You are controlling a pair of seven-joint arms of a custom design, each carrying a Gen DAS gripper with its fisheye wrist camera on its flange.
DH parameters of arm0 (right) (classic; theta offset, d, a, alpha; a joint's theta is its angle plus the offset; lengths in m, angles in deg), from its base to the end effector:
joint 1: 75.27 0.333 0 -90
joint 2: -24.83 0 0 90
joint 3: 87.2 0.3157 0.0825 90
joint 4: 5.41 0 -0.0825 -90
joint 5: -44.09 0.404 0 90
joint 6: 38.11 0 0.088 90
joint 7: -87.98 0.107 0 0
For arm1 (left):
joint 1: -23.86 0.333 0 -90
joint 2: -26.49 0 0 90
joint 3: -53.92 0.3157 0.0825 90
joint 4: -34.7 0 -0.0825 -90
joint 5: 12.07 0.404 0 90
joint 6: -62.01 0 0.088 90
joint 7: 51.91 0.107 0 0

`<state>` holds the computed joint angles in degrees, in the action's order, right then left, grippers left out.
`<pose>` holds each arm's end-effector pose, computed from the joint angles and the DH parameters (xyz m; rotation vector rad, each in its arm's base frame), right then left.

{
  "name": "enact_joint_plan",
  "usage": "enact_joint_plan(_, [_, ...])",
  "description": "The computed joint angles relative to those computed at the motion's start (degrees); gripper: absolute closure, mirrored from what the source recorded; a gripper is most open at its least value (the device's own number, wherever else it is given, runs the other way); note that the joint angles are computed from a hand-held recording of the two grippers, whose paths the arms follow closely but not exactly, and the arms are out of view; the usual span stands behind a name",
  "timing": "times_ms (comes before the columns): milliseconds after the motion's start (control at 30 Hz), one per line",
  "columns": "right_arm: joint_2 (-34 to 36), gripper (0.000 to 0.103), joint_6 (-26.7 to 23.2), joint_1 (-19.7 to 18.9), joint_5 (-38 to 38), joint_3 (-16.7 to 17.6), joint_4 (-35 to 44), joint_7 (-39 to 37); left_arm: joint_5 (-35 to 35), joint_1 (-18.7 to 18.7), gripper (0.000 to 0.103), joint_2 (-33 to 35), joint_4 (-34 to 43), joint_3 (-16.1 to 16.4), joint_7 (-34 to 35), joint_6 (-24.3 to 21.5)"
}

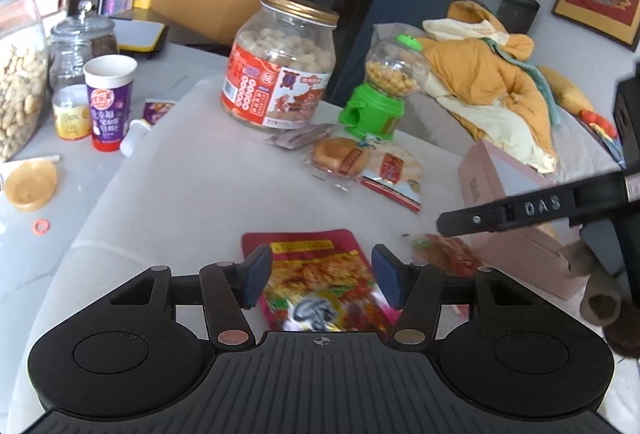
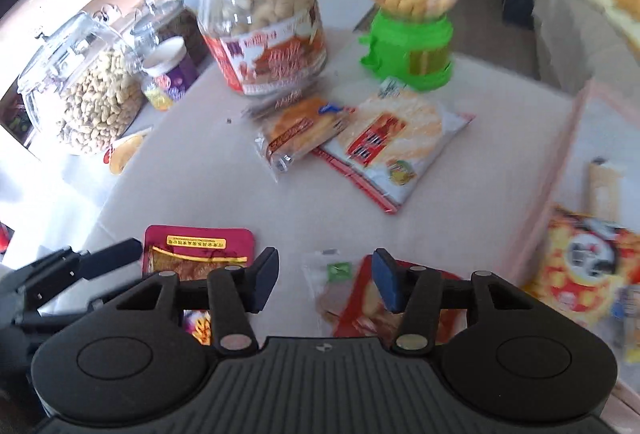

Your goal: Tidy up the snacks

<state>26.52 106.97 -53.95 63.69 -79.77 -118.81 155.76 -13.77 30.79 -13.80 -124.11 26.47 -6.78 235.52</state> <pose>0.5474 0.2954 0.5004 -2.3084 1.1316 -0.1909 0.3766 -0.1462 0.4877 -2.0442 1.3443 -1.0520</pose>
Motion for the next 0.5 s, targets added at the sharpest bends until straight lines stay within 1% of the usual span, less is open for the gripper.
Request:
enact_joint_plan(100, [-2.91,0.032,6.46,-0.01,-0.97,-0.44,-5.08,-0.08,0.03,-0.56,0.042,0.18,0.83,-0.88,-0.48,-0.07])
enact_joint_plan(133, [-3.58,0.032,9.09,0.07,-1.24,-0.58,-7.16,0.57,0.14,-0.44,0.042,0.42,1.27,-1.50,-0.83,0.00])
enact_joint_plan(167, [-3.36,0.033,10.29,-0.02,-2.15,-0.91,-7.82,1.65,0.32,-0.27,0.042,0.59,1.72,-2.13,-1.19,-0.23])
enact_joint_plan(200, [-3.67,0.046,10.61,-0.08,-3.27,-1.07,-8.87,2.96,0.61,-0.04,0.042,0.68,2.13,-2.71,-1.53,-0.64])
enact_joint_plan(233, [-3.99,0.058,9.72,-0.06,-2.21,-1.41,-9.64,2.26,0.99,0.29,0.042,0.73,2.68,-3.36,-1.96,-1.46])
enact_joint_plan(267, [-4.80,0.058,9.68,0.05,0.36,-1.81,-10.93,0.33,1.48,0.76,0.042,0.95,3.37,-4.10,-2.55,-2.40])
enact_joint_plan(300, [-6.05,0.062,10.39,0.18,2.78,-2.29,-12.60,-1.52,2.08,1.15,0.042,1.41,4.04,-4.60,-3.05,-3.11])
enact_joint_plan(333, [-7.12,0.070,9.51,0.26,4.69,-3.01,-13.67,-2.95,2.83,1.53,0.042,2.47,5.13,-5.06,-3.42,-3.88])
enact_joint_plan(400, [-8.91,0.073,9.01,0.10,6.52,-4.25,-15.93,-3.95,4.64,2.60,0.042,5.66,7.70,-6.07,-4.39,-4.44])
enact_joint_plan(433, [-9.80,0.073,10.06,-0.04,6.24,-4.58,-17.50,-3.80,5.81,3.51,0.042,7.78,9.29,-6.89,-5.08,-4.41])
enact_joint_plan(500, [-12.05,0.073,13.91,0.35,6.60,-5.50,-21.44,-5.60,9.18,6.98,0.042,11.76,12.71,-10.13,-7.65,-4.64])
